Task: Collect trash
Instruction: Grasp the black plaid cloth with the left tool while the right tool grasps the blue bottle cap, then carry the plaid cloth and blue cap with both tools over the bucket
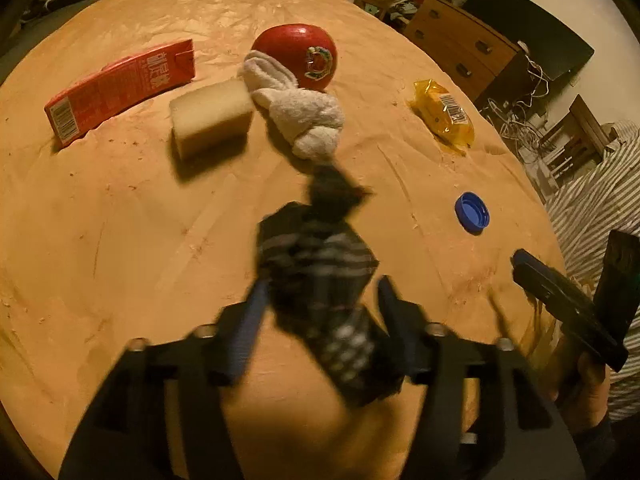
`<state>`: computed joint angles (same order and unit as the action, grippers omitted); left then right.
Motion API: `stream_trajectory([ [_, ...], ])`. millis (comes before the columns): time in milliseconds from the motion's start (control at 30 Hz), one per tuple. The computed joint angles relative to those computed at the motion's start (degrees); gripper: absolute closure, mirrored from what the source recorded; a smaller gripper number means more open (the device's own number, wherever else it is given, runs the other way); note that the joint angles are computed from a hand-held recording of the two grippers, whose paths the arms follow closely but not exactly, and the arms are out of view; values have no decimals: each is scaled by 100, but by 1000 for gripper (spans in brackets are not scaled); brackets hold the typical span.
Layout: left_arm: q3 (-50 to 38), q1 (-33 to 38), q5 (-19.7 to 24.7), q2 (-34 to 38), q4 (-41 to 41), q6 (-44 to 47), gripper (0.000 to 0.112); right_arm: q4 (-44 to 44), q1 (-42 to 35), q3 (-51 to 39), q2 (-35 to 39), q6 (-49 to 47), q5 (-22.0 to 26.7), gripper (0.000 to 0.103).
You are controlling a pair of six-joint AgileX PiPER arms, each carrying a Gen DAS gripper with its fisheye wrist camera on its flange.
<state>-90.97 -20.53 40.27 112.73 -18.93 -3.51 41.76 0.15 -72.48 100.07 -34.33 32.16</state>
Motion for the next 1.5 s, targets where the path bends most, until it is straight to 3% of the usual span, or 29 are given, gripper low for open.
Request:
stream_trajectory([
  [100,-69,-203,-174,42,443,-487,41,-648,212,-648,392,476,178,40],
  [300,-221,-496,-323,259,1502,-1619,41,-2281,700,-1883,1162,1565,396,40],
  [433,-185,-749,-418,288,2615,-2546,60,-3465,1039,-2384,1560,2403,462,48],
  [533,-51,-812,-498,227,2991,-2860,72,-3946,1177,-2293,1555,2831,302,62],
  [733,390,-831,-736,-114,3151,-3027,79,-4071,1301,-1561,1010,3140,-277,62],
  [933,1471,-1162,-961,-1208,4779,-4408,79,-4035,1645,-455,-138,3433,-920,62],
  [1067,2067,-1435,-688,-2027,5979,-5607,79,-4613,2050,133,-904,4288,-1182,62],
  [1233,2543,-1962,-111,-2895,7296,-6818,79,-6198,2651,532,-1765,6162,-1197,62],
  [1500,2736,-2866,964,-3584,8395,-7758,79,-8932,3923,649,-2726,8949,-225,62],
])
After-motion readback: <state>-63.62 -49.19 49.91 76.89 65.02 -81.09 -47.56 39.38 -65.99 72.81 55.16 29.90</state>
